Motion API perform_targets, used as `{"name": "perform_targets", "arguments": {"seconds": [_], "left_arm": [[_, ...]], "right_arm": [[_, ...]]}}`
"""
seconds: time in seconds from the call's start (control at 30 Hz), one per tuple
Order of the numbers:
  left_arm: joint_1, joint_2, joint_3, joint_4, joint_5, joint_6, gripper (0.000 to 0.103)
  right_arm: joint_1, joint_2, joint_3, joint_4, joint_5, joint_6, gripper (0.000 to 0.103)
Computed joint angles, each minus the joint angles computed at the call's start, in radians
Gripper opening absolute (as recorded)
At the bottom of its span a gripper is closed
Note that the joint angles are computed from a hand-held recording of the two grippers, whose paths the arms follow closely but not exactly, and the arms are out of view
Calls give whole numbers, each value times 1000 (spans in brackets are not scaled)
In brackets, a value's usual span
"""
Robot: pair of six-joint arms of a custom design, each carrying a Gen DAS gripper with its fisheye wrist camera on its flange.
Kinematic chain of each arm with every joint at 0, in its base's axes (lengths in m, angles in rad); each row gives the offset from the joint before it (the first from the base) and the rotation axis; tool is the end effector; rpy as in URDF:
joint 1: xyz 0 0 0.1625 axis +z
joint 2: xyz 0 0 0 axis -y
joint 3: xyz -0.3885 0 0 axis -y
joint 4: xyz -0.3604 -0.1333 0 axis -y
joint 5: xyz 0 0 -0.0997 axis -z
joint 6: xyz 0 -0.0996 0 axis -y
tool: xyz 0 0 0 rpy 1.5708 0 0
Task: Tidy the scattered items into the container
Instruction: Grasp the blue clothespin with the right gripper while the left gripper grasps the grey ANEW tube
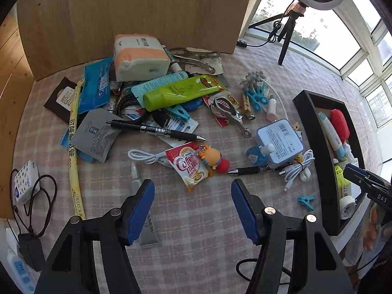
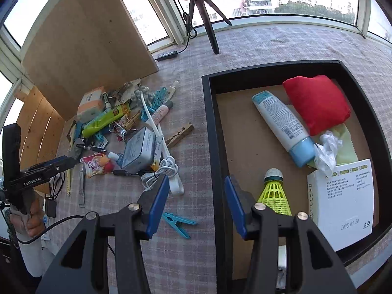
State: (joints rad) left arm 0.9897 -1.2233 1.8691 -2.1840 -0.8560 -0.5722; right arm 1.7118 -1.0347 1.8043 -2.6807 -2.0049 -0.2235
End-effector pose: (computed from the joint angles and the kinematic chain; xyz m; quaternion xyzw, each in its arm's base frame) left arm -0.1180 -0.5414 0.2324 0.0099 0.9367 -0.1779 0.3016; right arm 0.1722 -0.5628 0.1938 0.1386 -0.9531 0.1565 0.2189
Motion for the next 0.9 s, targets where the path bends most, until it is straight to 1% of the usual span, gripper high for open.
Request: {"name": "perform_targets", "arguments": {"seconds": [0.13, 0.23, 0.33, 0.47, 0.5, 0.57, 0.6, 0.67, 0.9], "left_arm": [[33, -76, 76, 17, -9, -75, 60], [53, -99, 105, 19, -11, -107, 60], [63, -86, 107, 18, 4, -107, 60], [81, -33, 73, 42, 33, -112, 59], [86, -18, 62, 56, 42, -119, 58], [100, 9, 41, 71, 42, -119, 52], [105, 20, 33, 77, 45, -119, 50], [102, 37, 27, 77, 76, -113, 48], [108, 65, 5, 71, 96, -97, 42]], "right_arm": [[30, 56, 1, 32, -41, -83, 47], [47, 94, 4, 52, -89, -152, 47], [55, 130, 4, 54, -156, -213, 47], [50, 162, -6, 74, -206, -258, 47], [47, 168, -9, 79, -212, -266, 47], [40, 178, -19, 90, -222, -281, 47], [36, 182, -24, 95, -225, -285, 47], [25, 185, -37, 122, -215, -285, 47], [14, 182, -56, 180, -193, -300, 46]]}}
